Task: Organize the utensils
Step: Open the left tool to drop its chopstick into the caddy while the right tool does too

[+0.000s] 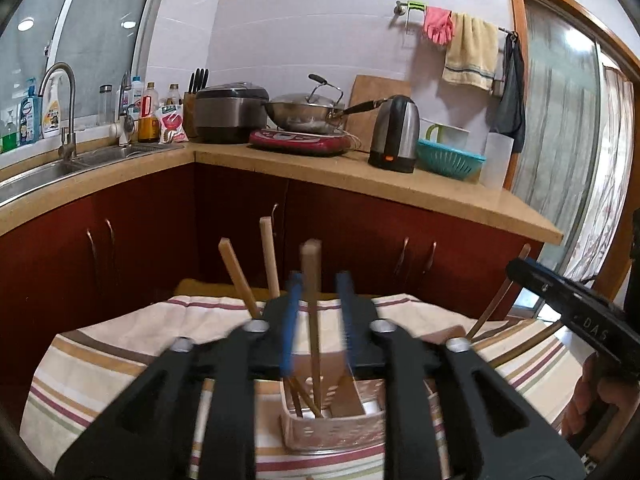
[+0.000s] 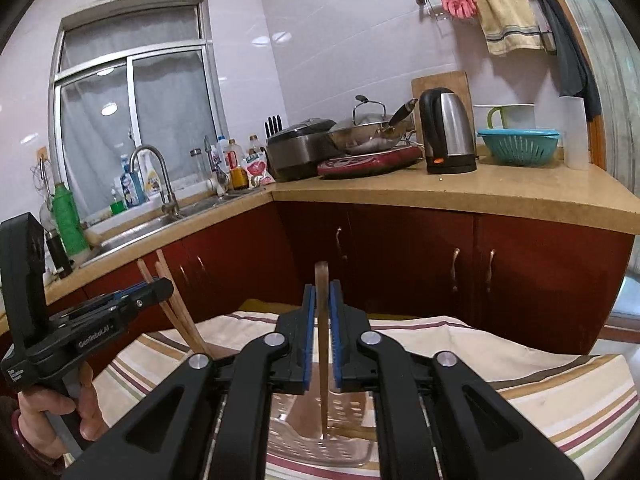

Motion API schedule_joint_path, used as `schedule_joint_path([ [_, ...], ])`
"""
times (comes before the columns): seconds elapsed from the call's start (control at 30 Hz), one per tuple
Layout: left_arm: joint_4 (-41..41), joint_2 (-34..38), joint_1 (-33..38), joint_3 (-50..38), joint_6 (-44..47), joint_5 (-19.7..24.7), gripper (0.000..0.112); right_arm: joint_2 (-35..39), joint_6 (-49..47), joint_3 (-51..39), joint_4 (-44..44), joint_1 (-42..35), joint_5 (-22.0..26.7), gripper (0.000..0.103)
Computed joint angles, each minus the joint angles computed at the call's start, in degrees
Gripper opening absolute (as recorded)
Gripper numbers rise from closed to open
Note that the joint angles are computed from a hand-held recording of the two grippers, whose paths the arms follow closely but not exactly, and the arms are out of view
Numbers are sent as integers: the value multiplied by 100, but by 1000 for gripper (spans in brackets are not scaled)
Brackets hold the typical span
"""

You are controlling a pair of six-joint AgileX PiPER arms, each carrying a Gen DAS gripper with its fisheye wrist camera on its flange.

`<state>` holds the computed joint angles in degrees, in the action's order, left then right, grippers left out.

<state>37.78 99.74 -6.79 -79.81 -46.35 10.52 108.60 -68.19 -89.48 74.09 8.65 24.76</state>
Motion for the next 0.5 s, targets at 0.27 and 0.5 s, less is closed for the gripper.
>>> schedule_joint_path([
  [0.27,1487,-464,-132,513,-1511,13,64,-505,-859,634,651,-41,-355,50],
  [0.5,2230,-803,-308,949,-2205,254,68,-943,-1378,1215,894,-72,-669,60],
])
